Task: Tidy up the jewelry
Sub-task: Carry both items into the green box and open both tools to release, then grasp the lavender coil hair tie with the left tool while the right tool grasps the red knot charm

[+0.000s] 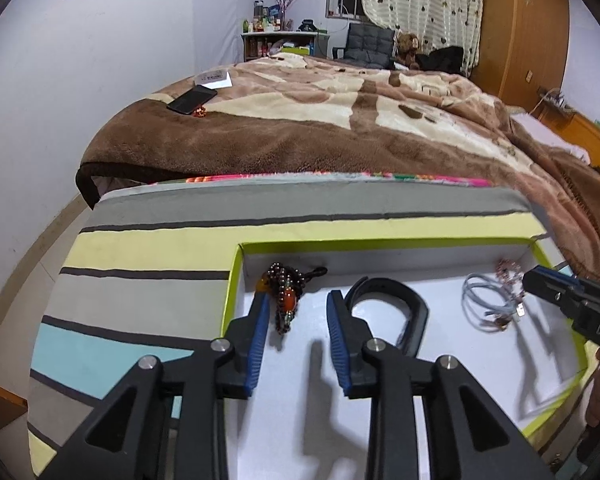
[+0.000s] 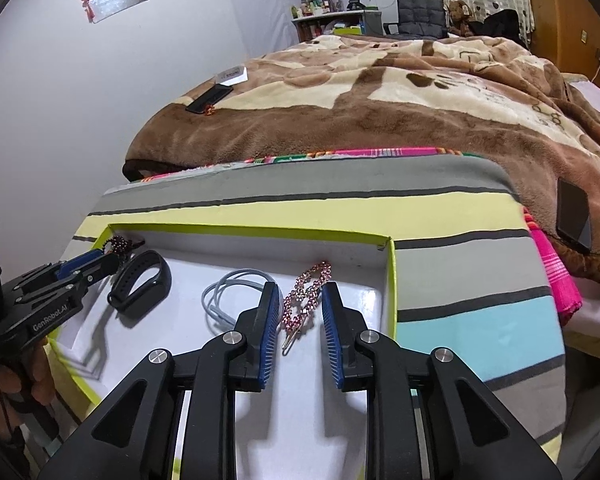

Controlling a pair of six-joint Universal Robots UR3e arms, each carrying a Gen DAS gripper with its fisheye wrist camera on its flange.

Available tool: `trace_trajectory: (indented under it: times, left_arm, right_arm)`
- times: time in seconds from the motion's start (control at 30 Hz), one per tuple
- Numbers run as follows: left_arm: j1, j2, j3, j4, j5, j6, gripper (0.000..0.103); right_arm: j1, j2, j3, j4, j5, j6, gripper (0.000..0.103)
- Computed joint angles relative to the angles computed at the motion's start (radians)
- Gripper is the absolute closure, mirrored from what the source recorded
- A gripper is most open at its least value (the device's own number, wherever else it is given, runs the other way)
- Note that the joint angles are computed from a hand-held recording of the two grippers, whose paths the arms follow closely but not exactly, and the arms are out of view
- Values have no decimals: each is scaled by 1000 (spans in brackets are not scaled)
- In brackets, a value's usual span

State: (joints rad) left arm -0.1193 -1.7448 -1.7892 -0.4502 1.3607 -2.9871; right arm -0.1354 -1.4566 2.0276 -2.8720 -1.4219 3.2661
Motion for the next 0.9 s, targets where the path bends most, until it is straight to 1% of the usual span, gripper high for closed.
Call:
trace_trajectory:
  times: [0.2,0.4,0.6,0.8,0.9]
  left_arm:
    - [36,114,-106,26,-50,7,72]
    - [88,277,-242,19,-115,35,72]
    - [130,466,-367,-44,-169,74,72]
    - [180,655,-463,-153,-240,118,72]
    - [213,762,-512,-214,-274,147,72]
  right_arm:
    - [4,-102,93,-36,4,1,80]
    - [9,-259,229,-70,25,17,80]
    - [7,-459,362,-46,49,23,80]
    - [43,-624,441,15,40,30,80]
    - [79,-678,469,33,12,45,80]
